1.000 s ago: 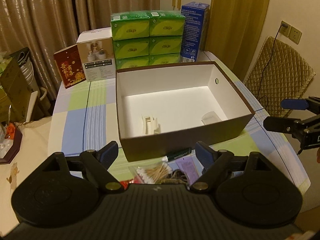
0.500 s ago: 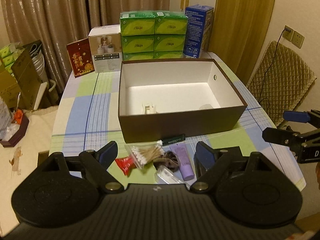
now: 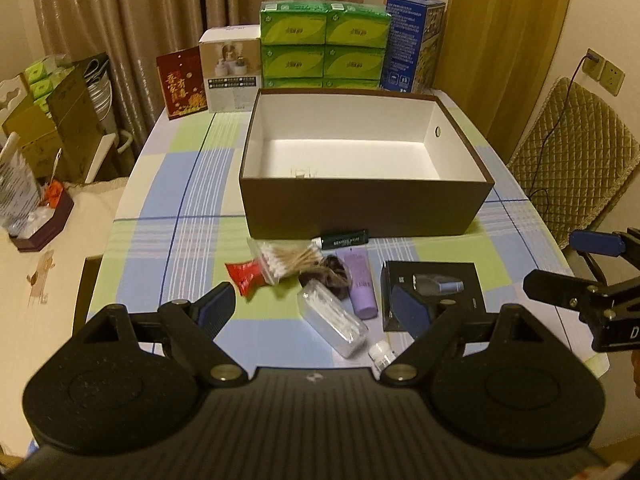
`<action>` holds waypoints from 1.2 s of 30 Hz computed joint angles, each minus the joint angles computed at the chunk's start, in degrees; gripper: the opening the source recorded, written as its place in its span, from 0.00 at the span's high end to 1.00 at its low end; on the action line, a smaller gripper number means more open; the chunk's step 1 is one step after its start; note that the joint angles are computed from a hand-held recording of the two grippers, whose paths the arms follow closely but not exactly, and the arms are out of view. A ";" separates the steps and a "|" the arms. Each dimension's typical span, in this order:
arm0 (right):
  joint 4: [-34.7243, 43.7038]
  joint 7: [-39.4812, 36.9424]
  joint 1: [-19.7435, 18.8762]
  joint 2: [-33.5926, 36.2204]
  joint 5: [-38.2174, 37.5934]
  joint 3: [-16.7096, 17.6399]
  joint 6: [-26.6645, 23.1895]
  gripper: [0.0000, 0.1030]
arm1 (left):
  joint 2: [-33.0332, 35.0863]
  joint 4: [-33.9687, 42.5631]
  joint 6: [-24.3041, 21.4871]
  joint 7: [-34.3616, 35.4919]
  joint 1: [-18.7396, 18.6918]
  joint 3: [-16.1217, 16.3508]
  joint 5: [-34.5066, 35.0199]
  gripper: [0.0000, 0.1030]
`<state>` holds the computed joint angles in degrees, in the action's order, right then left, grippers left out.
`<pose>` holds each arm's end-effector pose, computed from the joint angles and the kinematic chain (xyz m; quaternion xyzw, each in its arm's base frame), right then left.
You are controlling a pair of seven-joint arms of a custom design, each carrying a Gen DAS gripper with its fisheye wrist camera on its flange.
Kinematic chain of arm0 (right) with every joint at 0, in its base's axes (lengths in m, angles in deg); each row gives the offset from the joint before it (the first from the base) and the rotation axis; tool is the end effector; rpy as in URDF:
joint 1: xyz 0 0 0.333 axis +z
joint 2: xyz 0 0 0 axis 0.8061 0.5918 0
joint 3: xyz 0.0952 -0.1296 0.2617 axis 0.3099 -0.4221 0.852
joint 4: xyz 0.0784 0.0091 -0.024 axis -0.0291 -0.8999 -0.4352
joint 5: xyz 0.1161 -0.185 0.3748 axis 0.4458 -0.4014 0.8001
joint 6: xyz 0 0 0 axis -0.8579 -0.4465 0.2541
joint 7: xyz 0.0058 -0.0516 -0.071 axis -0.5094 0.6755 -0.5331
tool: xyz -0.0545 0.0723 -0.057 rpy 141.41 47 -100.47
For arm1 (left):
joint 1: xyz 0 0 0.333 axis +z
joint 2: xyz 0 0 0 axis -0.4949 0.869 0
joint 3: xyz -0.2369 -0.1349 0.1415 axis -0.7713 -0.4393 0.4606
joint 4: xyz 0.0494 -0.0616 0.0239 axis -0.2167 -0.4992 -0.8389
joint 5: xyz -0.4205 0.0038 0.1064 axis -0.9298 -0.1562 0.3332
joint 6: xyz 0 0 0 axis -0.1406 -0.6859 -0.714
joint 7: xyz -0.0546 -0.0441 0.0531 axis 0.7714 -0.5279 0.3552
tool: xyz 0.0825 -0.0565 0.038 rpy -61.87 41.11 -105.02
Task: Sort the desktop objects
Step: 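Withdraw both open tools from the box back toward the table, then grasp the white pill bottle with the right tool while the left tool approaches the clear swab case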
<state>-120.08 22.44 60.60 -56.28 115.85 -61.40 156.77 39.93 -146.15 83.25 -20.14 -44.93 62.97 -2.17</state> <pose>0.5109 0.0206 0.5812 -0.7974 0.4321 -0.1169 0.4046 0.4814 -0.2169 0.5988 -0.6338 0.6926 -0.2658 0.2190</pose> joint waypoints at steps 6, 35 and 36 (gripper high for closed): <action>-1.27 -1.42 -0.67 -1.08 -0.90 -0.85 -2.78 0.02 | -1.33 -1.37 -1.47 -4.03 0.06 -1.52 1.49 0.20; -5.05 3.08 -2.72 -0.38 -6.57 1.55 -3.25 0.02 | -3.87 -7.42 -6.22 -5.46 -2.53 0.11 -0.28 0.20; -5.03 3.34 -2.50 -0.12 -6.78 1.70 -3.18 0.02 | -3.60 -7.36 -6.22 -4.99 -2.45 0.27 -0.56 0.20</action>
<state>-125.11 25.77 58.10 -56.40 109.07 -59.70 153.60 36.32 -153.52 77.03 -25.13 -47.38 63.25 -2.73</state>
